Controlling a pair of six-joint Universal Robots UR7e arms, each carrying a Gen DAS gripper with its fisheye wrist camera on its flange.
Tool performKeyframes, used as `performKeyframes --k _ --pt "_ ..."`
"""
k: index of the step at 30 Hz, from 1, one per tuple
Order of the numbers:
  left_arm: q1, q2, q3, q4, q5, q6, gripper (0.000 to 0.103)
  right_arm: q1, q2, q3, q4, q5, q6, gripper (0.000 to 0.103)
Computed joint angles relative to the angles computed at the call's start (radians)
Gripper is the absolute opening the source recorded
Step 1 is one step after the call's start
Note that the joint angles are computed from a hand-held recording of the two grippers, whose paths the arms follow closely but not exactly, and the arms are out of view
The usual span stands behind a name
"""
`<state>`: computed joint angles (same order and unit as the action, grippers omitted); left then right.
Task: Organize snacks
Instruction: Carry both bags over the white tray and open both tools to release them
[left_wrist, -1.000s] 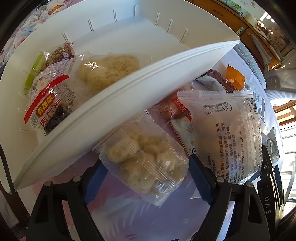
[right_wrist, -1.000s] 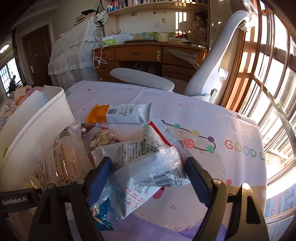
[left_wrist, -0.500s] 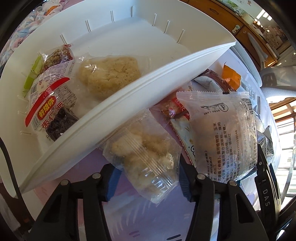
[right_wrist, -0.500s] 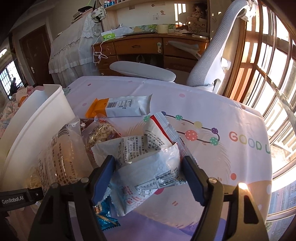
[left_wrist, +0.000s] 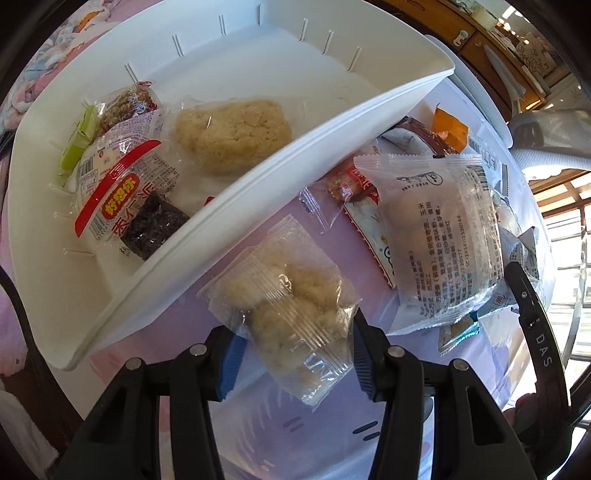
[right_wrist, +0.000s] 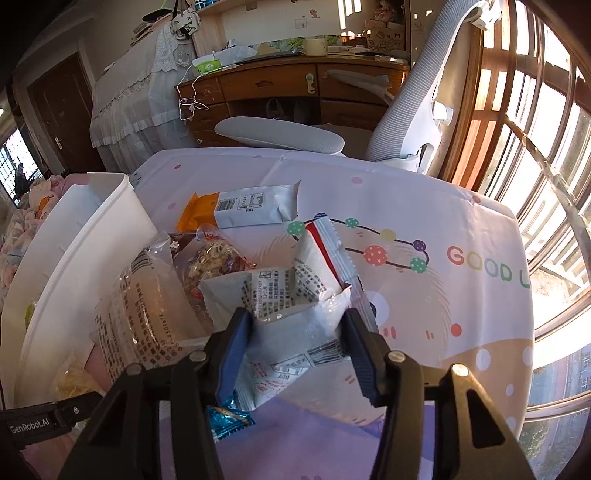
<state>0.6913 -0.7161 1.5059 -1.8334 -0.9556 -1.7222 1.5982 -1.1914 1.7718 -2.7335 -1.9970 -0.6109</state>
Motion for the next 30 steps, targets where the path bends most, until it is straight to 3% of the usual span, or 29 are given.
performKeyframes --k 13,30 --pt "-0.09 -0.081 0.035 0.015 -0.065 0.114 0.049 0.026 -0.143 0.093 0.137 -0.086 0.166 0.046" --pt "-0.199 -0.21 0.118 0.012 -0.17 0.395 0.049 0.068 -0.414 0.265 0.346 -0.072 0.37 0.046"
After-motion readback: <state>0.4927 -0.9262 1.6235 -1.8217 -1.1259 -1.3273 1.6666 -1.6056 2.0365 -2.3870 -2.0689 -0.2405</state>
